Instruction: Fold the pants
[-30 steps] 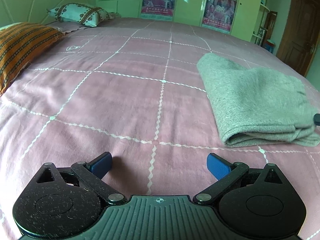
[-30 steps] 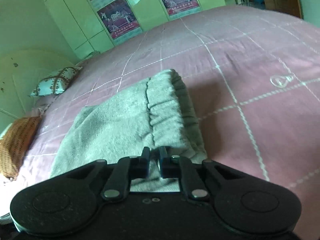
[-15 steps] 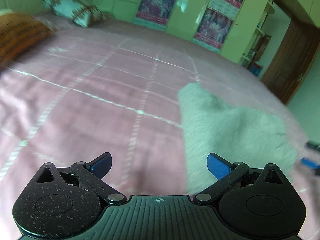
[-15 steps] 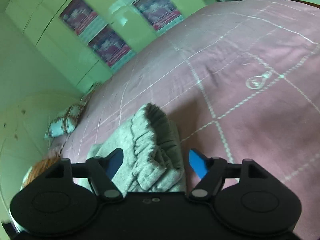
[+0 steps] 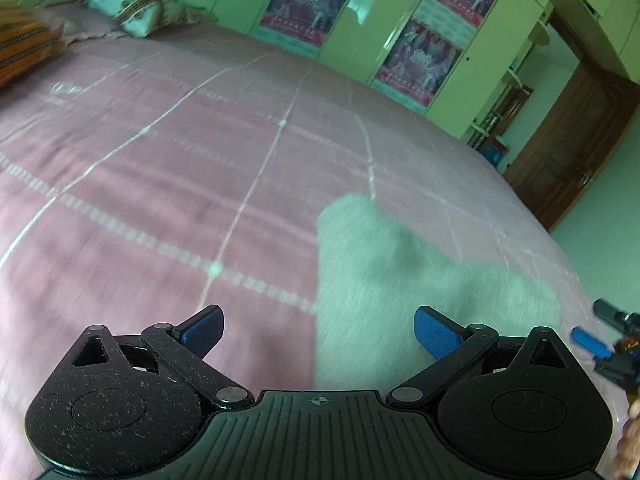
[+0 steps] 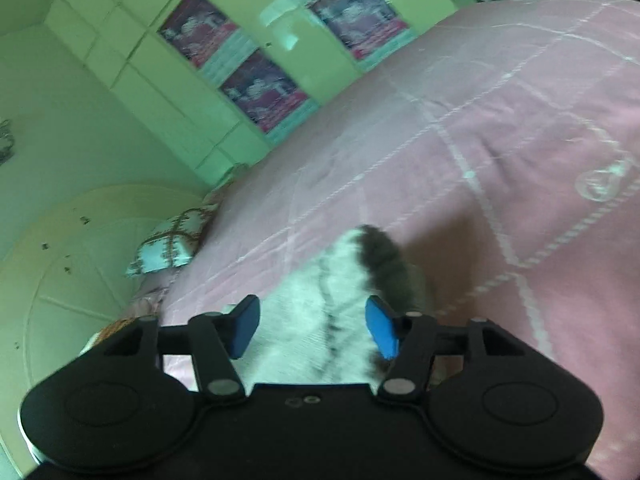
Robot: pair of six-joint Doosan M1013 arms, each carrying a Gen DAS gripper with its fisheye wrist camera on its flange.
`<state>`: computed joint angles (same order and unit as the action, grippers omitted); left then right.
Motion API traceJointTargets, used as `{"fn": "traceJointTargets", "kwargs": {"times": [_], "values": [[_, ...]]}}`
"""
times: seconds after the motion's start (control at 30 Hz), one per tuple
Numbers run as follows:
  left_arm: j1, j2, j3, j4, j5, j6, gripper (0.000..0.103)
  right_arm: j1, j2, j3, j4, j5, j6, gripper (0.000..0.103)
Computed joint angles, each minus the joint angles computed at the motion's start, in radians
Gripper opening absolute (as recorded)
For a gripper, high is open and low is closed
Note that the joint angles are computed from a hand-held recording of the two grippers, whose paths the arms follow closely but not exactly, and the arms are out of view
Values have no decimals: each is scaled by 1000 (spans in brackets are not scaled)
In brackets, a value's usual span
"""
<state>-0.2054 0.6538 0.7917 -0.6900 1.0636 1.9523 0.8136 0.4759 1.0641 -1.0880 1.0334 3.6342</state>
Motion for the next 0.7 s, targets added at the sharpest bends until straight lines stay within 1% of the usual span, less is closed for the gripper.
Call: {"fn": "traceJointTargets", "kwargs": {"times": [0.07, 0.1, 0.13, 0.17, 0.2, 0.23, 0.27, 0.3, 0.33, 0.4, 0.43, 0.47, 0.5, 0.53, 0.57, 0.6, 0.63, 0.67, 0.7], "values": [[-17, 28, -51, 13, 19, 2, 101, -21, 6, -3, 27, -75, -19, 50], [-26, 40, -69, 22, 23, 3, 101, -29, 13, -16, 60, -90, -50, 50], [-33, 54, -90, 29, 36, 0, 101, -36, 26, -39, 98, -78, -99, 50], [-41, 73, -120, 46, 61, -8, 101, -42, 39, -56, 126, -61, -141, 48], [-55, 94, -158, 113, 90, -32, 101, -51, 52, -75, 173, -4, -165, 40], [-69, 111, -184, 203, 109, -57, 101, -51, 53, -78, 174, 0, -166, 36], [-72, 125, -201, 241, 122, -80, 101, -54, 51, -70, 180, 6, -155, 26], [-67, 133, -209, 227, 124, -93, 103, -57, 45, -58, 182, 11, -144, 12], [-62, 137, -218, 217, 129, -93, 103, -58, 36, -43, 189, 8, -136, 8], [-52, 137, -225, 201, 140, -96, 103, -61, 10, -1, 192, -25, -115, 7], [-43, 134, -222, 171, 144, -94, 103, -56, 0, 12, 183, -26, -98, 11], [-27, 136, -224, 110, 163, -83, 103, -49, -10, 23, 158, -27, -78, 29], [-11, 144, -233, 39, 195, -69, 103, -37, -22, 43, 111, -30, -42, 52], [3, 158, -251, -28, 240, -60, 103, -20, -42, 75, 62, 0, 19, 68], [12, 175, -276, -77, 289, -57, 103, -17, -56, 102, 45, -8, 57, 87], [17, 192, -305, -105, 340, -59, 103, -17, -56, 102, 45, -8, 57, 86], [18, 203, -323, -110, 374, -62, 102, -19, -72, 132, 36, -34, 93, 86], [17, 204, -324, -110, 394, -61, 102, -24, -85, 159, 43, -65, 119, 86], [17, 213, -336, -114, 419, -65, 102, -30, -101, 192, 50, -114, 154, 85]]}}
